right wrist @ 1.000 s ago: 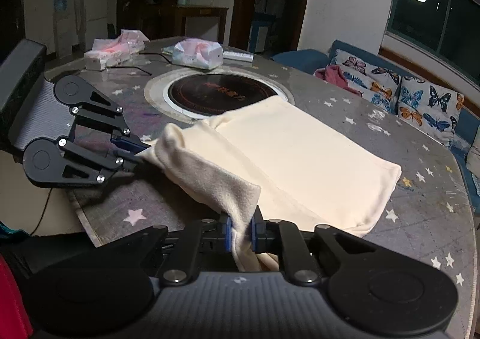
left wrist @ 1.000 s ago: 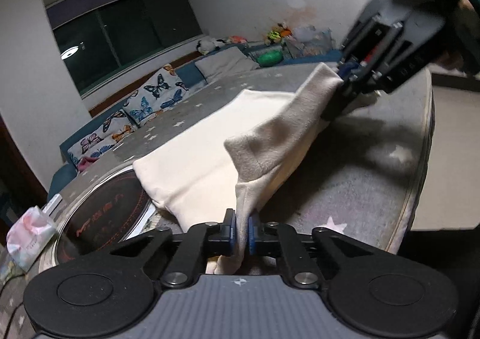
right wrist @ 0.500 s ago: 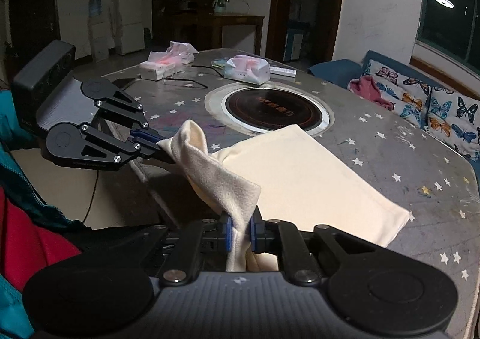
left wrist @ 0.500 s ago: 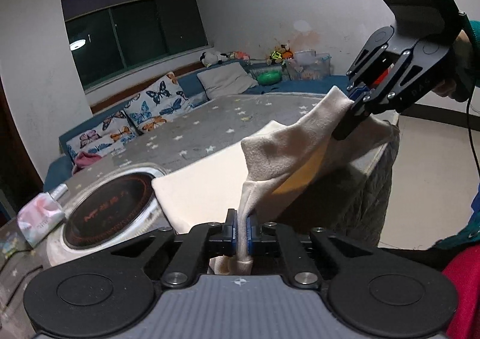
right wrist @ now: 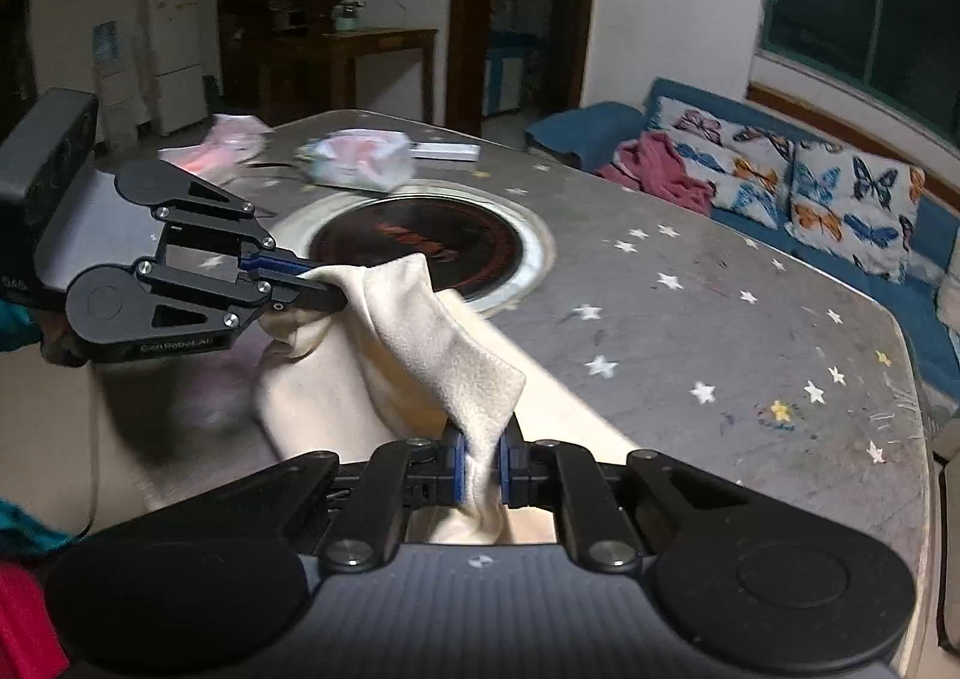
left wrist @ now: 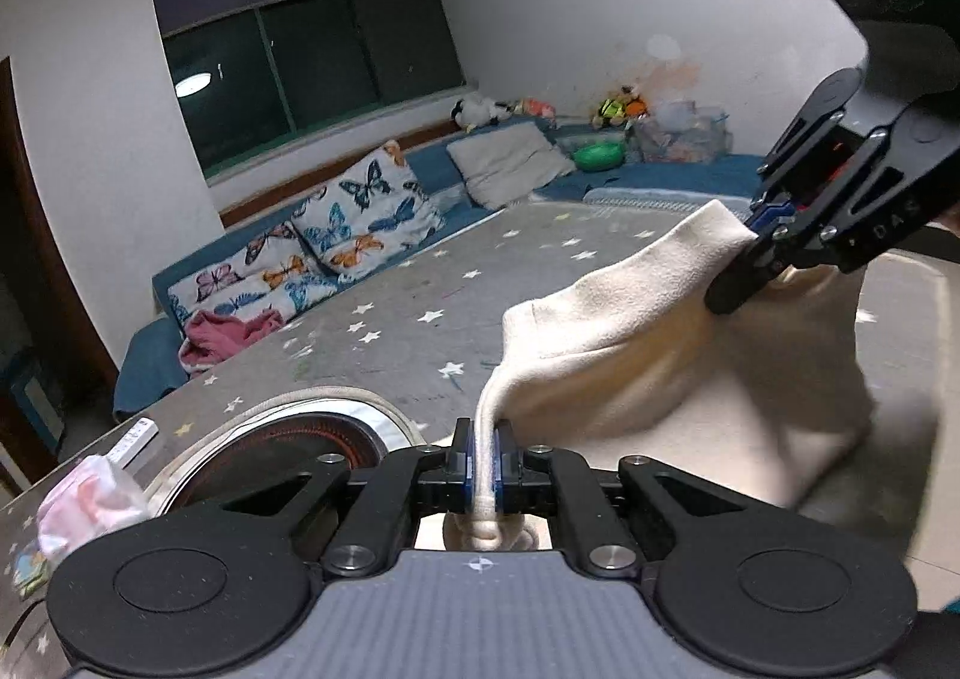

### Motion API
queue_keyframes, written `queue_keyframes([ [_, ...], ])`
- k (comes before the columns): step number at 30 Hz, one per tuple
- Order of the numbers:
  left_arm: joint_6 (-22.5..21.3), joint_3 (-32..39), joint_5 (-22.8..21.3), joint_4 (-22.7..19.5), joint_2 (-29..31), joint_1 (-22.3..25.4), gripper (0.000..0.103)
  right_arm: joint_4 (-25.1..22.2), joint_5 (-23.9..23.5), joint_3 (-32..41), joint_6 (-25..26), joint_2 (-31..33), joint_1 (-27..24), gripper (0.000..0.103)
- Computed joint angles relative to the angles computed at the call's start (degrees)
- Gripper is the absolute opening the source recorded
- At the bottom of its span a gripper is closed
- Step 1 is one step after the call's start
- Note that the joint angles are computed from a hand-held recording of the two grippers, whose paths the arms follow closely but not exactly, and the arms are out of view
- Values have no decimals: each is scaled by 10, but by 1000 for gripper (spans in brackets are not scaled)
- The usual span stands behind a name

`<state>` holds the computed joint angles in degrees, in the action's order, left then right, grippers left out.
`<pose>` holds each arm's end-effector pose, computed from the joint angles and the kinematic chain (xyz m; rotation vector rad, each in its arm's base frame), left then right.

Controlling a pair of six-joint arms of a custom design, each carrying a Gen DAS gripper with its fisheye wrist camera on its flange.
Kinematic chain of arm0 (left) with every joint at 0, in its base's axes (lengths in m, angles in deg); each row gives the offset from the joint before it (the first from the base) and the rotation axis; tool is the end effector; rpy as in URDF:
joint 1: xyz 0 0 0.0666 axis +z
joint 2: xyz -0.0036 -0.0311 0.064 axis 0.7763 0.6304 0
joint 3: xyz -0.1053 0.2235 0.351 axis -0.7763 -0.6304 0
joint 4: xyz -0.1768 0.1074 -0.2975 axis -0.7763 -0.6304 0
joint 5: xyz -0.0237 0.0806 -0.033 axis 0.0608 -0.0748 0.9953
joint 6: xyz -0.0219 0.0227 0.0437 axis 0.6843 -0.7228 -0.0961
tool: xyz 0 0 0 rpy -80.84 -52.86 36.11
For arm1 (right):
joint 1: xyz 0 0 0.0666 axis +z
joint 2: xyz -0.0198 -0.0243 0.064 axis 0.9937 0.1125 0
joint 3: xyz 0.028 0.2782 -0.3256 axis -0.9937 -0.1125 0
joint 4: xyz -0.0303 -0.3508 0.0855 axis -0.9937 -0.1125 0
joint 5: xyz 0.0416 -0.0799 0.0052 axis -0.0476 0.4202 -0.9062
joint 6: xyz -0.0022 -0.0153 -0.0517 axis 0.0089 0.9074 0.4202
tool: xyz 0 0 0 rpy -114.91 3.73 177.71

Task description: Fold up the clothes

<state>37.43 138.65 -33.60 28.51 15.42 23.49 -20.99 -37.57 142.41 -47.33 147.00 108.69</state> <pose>0.2979 -0.1354 0.4743 0.2061 2.0776 0.2603 0.4366 0.2248 0.5293 -1.3926 1.9109 0.5777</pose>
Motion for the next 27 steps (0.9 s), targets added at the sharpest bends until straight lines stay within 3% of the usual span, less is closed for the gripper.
queue_keyframes([
  [6, 0, 32, 53, 7, 84, 68, 6, 28, 45, 39, -70, 75, 8, 9],
  [11, 20, 36, 54, 0, 117, 84, 19, 57, 66, 29, -134, 105, 6, 16],
  [13, 24, 31, 41, 6, 114, 85, 35, 83, 73, 16, -166, 105, 2, 20],
  [15, 42, 30, 25, 4, 106, 90, 42, 118, 87, -2, -196, 97, -3, 25],
  [21, 106, 20, 12, -24, 60, 98, 42, 213, 125, -53, -245, 57, -4, 28],
  [27, 178, -10, 22, -73, -2, 57, 47, 203, 108, -91, -209, 23, 10, 27],
])
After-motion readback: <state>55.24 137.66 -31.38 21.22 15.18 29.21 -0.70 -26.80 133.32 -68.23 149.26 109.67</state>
